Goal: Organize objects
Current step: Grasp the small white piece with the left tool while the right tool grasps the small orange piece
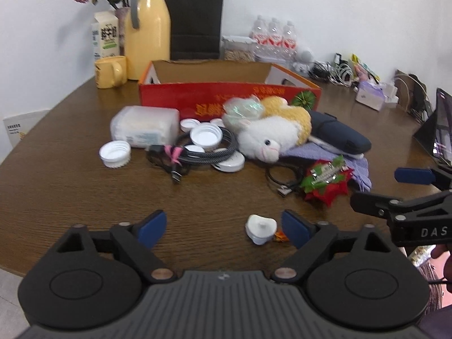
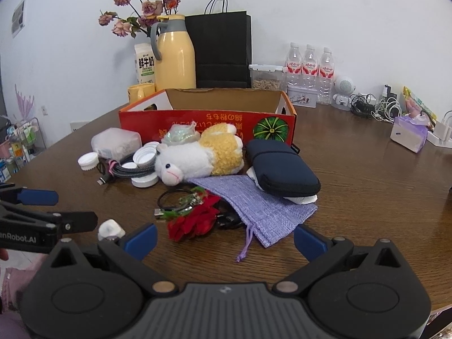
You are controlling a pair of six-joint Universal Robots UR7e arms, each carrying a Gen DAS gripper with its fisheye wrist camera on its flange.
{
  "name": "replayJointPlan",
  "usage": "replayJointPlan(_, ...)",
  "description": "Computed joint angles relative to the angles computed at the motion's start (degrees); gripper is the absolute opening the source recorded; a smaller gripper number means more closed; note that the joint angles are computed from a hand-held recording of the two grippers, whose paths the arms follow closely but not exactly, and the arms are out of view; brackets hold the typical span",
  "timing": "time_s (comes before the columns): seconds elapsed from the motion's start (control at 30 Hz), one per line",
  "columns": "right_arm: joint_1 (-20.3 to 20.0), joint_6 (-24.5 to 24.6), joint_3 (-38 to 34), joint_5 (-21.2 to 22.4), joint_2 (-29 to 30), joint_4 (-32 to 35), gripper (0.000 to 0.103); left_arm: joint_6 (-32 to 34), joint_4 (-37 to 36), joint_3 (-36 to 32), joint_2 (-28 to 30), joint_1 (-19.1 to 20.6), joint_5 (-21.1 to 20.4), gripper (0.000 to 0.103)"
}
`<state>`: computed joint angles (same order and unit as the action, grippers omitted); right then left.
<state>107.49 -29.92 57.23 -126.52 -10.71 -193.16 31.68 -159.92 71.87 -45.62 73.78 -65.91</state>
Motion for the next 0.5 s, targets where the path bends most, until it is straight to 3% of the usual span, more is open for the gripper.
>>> replayJointPlan(0.17, -0.27, -0.93, 0.26, 0.66, -0.18, 0.55, 0.103, 0.17, 2.46, -0.85, 0.55, 0.03, -0.81, 0.073)
replayJointPlan(0.33, -0.47, -1.44, 0.69, 1.58, -0.39, 1.5, 0.103, -0.81, 4.02, -1.58, 1.17, -0.01, -0.23, 0.052)
replayJointPlan(0.47, -0.65, -1.44, 1.01, 2.28, -0.58, 2.4, 0.103, -0.85, 4.13, -1.45, 1.3, 0.03, -0.74, 0.051)
replayJointPlan(0.5, -0.67, -1.5, 1.04, 2.51, -0.59, 2.78, 0.103, -0.87, 4.33, -1.58, 1.39, 0.08, -1.04, 0.047)
